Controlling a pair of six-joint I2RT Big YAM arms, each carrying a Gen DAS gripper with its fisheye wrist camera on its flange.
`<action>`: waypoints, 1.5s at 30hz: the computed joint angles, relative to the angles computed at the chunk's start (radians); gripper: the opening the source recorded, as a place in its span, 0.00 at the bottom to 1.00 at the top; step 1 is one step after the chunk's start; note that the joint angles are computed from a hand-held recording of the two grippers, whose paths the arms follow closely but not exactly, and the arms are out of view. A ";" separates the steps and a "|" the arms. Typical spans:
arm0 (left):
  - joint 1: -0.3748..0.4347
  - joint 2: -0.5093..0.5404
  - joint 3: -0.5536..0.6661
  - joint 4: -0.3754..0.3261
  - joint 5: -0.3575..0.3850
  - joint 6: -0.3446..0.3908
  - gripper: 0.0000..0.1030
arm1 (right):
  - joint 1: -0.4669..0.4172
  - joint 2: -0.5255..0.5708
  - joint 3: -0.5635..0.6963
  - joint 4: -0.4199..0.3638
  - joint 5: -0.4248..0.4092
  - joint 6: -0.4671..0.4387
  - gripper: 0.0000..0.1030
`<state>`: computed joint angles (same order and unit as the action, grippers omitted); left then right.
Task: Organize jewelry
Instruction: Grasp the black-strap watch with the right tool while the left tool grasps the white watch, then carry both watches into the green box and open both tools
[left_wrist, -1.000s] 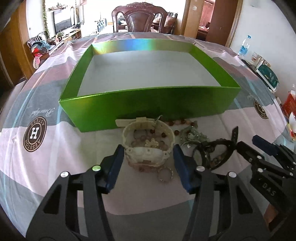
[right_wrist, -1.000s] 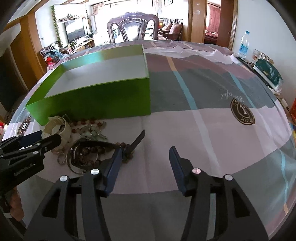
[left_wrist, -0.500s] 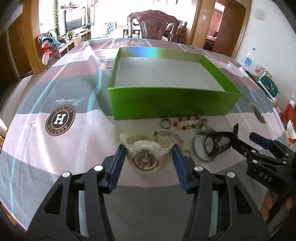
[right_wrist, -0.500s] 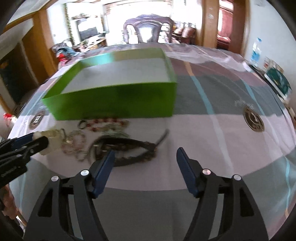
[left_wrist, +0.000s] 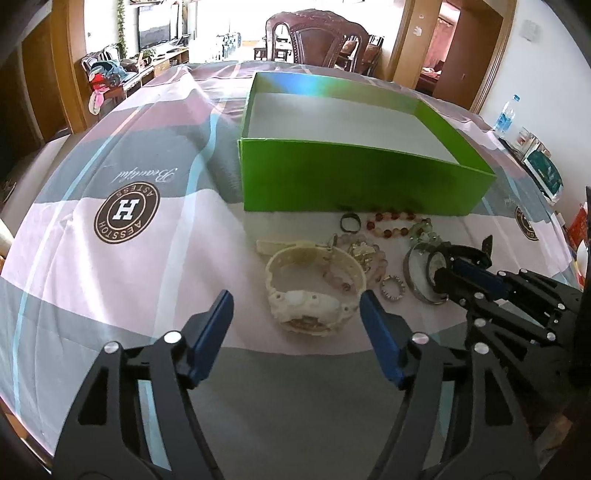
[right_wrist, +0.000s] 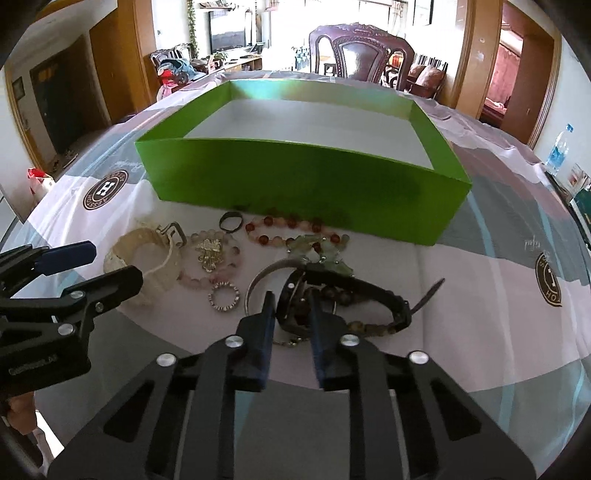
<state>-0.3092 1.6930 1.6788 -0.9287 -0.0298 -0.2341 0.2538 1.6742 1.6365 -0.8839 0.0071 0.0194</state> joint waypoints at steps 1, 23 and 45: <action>0.001 0.001 0.001 0.000 0.004 -0.001 0.70 | -0.004 -0.005 -0.005 0.005 -0.019 -0.001 0.12; -0.001 0.017 0.016 -0.003 0.024 -0.005 0.54 | -0.052 -0.061 -0.040 0.018 -0.017 0.037 0.08; 0.009 0.334 0.645 -0.163 -0.085 0.052 0.54 | -0.063 0.182 0.404 -0.004 0.038 -0.039 0.08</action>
